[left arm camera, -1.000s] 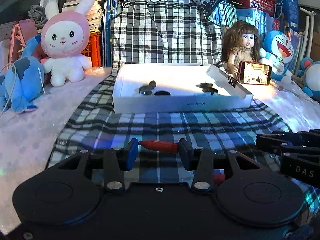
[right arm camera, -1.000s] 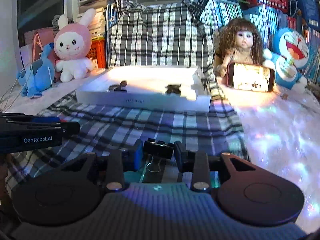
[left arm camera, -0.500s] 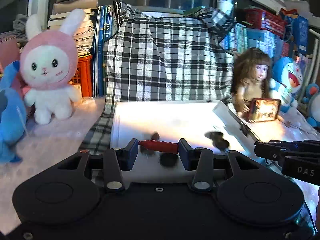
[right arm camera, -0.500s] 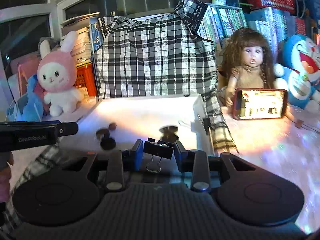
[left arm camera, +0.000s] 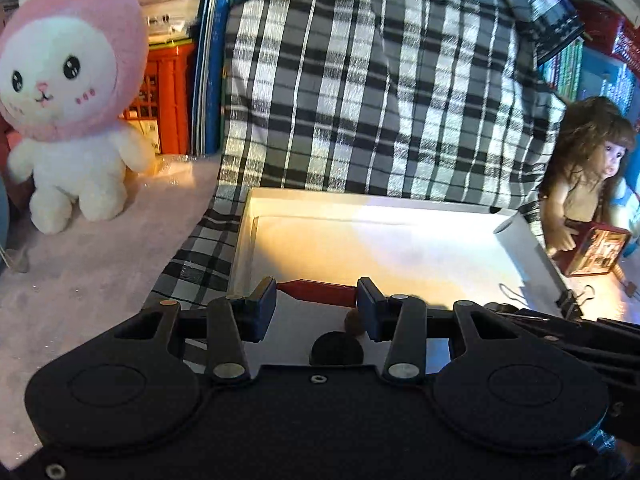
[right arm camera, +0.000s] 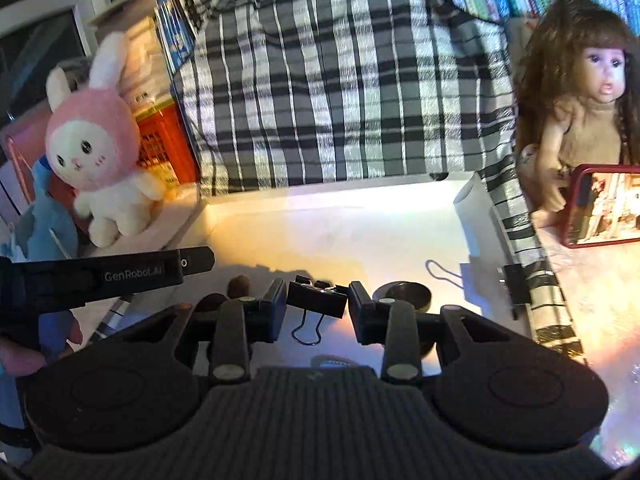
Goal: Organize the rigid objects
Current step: 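Carry the red lipstick and binder clip up over the white tray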
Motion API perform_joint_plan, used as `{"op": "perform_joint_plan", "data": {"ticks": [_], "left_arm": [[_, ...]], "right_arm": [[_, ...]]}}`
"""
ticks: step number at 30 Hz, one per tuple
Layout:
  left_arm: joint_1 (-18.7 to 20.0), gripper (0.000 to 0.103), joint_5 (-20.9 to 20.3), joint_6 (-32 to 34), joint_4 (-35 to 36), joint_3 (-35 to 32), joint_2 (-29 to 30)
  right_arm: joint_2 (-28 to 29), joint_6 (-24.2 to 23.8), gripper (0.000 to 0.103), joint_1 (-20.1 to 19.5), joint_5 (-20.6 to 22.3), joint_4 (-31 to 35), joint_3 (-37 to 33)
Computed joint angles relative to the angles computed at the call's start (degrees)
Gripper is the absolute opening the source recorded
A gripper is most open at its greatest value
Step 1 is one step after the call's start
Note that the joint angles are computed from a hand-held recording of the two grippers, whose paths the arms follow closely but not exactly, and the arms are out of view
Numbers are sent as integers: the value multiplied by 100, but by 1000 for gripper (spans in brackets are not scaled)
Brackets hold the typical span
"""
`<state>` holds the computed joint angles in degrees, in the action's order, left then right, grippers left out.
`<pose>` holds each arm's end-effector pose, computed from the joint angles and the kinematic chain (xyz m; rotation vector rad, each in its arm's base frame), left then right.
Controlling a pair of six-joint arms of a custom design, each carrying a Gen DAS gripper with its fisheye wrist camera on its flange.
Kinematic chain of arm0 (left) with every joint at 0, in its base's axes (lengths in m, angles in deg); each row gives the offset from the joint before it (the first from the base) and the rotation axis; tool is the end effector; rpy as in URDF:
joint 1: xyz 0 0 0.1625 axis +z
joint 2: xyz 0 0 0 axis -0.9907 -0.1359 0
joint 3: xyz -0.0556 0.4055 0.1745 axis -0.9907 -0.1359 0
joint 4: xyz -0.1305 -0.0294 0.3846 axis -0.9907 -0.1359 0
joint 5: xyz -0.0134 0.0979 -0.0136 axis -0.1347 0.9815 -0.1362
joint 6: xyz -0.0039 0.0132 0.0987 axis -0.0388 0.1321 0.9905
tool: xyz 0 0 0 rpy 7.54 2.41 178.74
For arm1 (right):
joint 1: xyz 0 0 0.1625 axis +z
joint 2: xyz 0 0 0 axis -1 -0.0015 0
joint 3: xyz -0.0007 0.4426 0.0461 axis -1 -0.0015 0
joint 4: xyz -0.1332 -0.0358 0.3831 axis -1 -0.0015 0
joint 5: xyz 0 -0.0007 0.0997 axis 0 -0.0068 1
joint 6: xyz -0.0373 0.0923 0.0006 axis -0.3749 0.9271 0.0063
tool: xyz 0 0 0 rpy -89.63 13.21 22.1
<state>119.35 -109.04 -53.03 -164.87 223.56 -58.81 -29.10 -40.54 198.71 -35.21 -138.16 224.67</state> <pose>-0.0775 -0.3432 0.1874 -0.0764 2.1182 -1.1702 0.2437 -0.3735 0.0124 0.9924 -2.5830 0.7929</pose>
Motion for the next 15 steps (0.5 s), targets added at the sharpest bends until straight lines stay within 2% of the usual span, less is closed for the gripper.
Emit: {"op": "perform_joint_plan", "data": {"ticks": [2, 9, 15], "left_arm": [[151, 42, -22, 240, -436, -6, 236], [404, 42, -19, 611, -1265, -17, 805], [410, 42, 139, 727, -1369, -45, 1143]], "right_arm": [[134, -37, 39, 9, -104, -7, -112], [422, -222, 39, 0, -304, -233, -235], [538, -351, 39, 4, -417, -365, -271]]}}
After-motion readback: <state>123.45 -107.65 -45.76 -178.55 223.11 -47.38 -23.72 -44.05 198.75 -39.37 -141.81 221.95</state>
